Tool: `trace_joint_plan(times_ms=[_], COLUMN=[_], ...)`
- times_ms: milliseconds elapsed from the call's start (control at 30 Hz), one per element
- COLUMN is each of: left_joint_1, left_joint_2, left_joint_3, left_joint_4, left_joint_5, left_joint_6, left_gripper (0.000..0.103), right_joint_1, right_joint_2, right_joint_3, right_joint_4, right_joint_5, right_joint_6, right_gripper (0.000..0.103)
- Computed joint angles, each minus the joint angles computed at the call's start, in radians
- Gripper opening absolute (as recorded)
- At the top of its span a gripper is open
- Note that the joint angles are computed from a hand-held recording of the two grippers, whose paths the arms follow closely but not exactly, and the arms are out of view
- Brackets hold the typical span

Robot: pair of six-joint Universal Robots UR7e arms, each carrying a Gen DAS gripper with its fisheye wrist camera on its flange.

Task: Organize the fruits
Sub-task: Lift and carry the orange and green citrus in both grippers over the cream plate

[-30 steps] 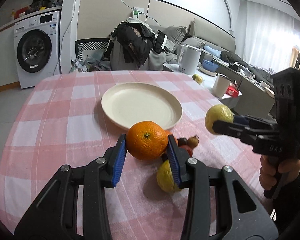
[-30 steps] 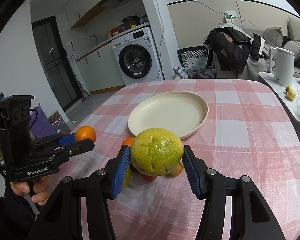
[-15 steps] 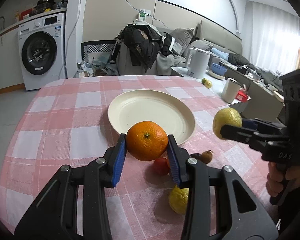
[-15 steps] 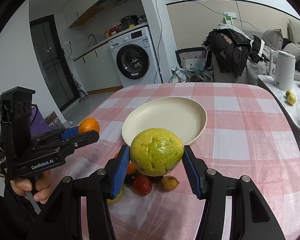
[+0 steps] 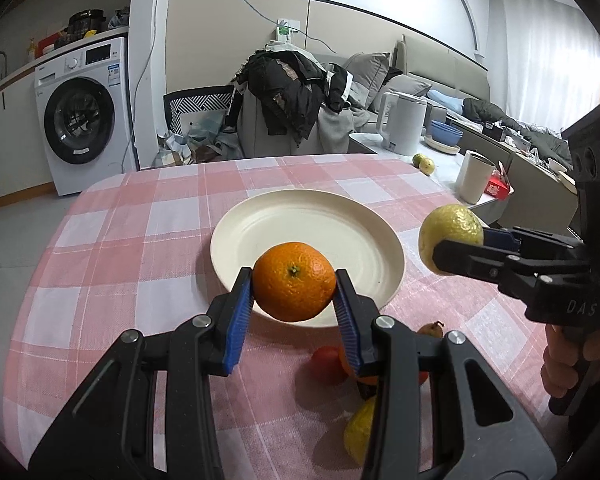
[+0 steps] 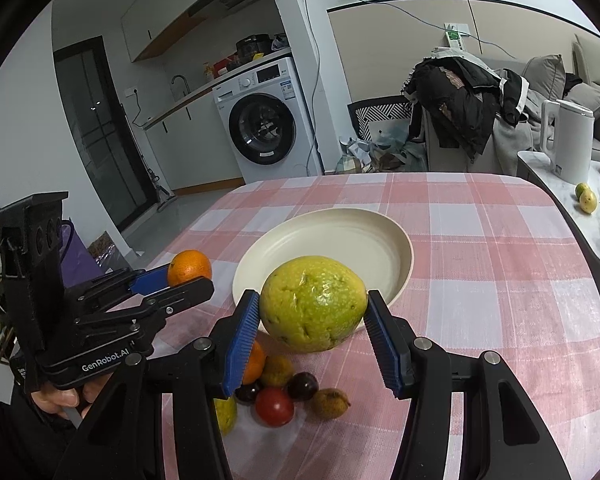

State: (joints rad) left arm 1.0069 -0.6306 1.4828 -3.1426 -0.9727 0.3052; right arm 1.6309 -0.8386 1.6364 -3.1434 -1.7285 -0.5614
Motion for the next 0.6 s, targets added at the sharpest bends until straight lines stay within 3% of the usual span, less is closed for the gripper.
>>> trace_joint_plan(times_ms=[600], left_joint_1=[0.041], left_joint_2=[0.071], left_joint_3=[-0.127], left_joint_4=[0.067], left_joint_5=[0.0], left_joint_6=[-0.012], left_gripper=[0.036], right_joint_1=[-0.016], right_joint_2=[0.067], right_joint_3=[-0.098], right_joint_4=[0.081], right_joint_5=[-0.015], right_joint_6=[0.036], right_gripper=[0.055])
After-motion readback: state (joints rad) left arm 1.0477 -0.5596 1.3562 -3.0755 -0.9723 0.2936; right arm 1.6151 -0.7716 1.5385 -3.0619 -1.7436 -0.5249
